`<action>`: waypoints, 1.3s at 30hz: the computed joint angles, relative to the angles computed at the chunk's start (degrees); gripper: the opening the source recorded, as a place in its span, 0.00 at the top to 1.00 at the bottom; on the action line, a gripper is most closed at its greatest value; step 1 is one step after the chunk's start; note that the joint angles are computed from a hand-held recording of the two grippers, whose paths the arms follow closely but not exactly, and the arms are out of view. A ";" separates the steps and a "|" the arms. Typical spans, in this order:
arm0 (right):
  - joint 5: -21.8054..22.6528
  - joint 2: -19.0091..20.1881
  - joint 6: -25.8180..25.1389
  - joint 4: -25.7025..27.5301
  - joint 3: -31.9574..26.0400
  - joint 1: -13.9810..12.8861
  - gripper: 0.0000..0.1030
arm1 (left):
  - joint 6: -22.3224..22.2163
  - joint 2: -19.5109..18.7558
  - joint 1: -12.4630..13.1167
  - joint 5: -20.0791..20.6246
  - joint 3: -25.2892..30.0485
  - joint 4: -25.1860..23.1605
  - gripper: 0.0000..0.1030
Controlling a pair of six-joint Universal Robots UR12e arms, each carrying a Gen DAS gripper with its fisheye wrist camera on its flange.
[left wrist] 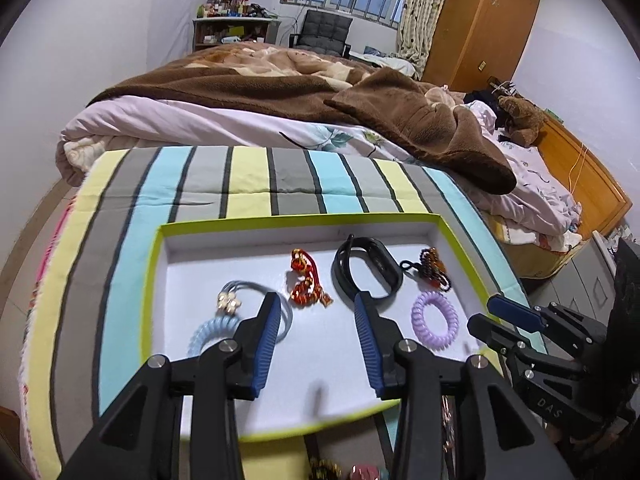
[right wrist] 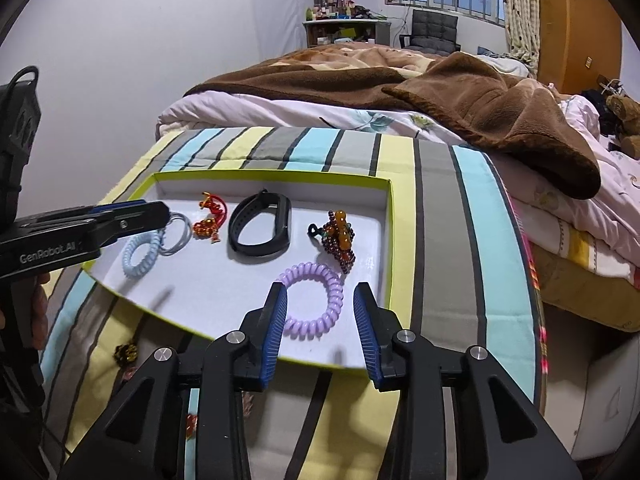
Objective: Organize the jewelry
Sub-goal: 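Open both grippers to release the items inside the box, then lift both open grippers out of the box toward the remaining accessories, then close the right gripper on the crystal rhinestone hair clip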
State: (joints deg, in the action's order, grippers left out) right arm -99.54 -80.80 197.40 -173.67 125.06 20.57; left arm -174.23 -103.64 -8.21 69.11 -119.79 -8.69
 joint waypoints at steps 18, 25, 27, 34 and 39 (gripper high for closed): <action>2.75 -3.07 6.47 -2.00 4.16 2.77 0.65 | -2.51 7.64 3.96 -1.41 -11.33 8.10 0.59; 3.12 -2.33 9.68 -1.83 4.43 4.16 0.65 | -2.66 9.54 6.02 -3.07 -14.63 8.99 0.59; 3.25 -2.11 10.47 -1.70 4.41 4.44 0.65 | -2.68 9.83 6.59 -3.57 -15.29 9.12 0.59; 3.13 -0.43 13.11 -1.25 3.32 5.55 0.53 | -2.80 11.24 8.20 -4.84 -17.91 9.58 0.58; 0.29 0.59 13.60 2.16 1.70 6.64 0.53 | -2.95 11.61 9.13 -5.32 -18.86 9.74 0.58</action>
State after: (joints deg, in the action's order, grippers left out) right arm -99.25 -80.21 211.00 -171.51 126.76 27.21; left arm -177.18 -92.03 0.92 63.79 -138.65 1.05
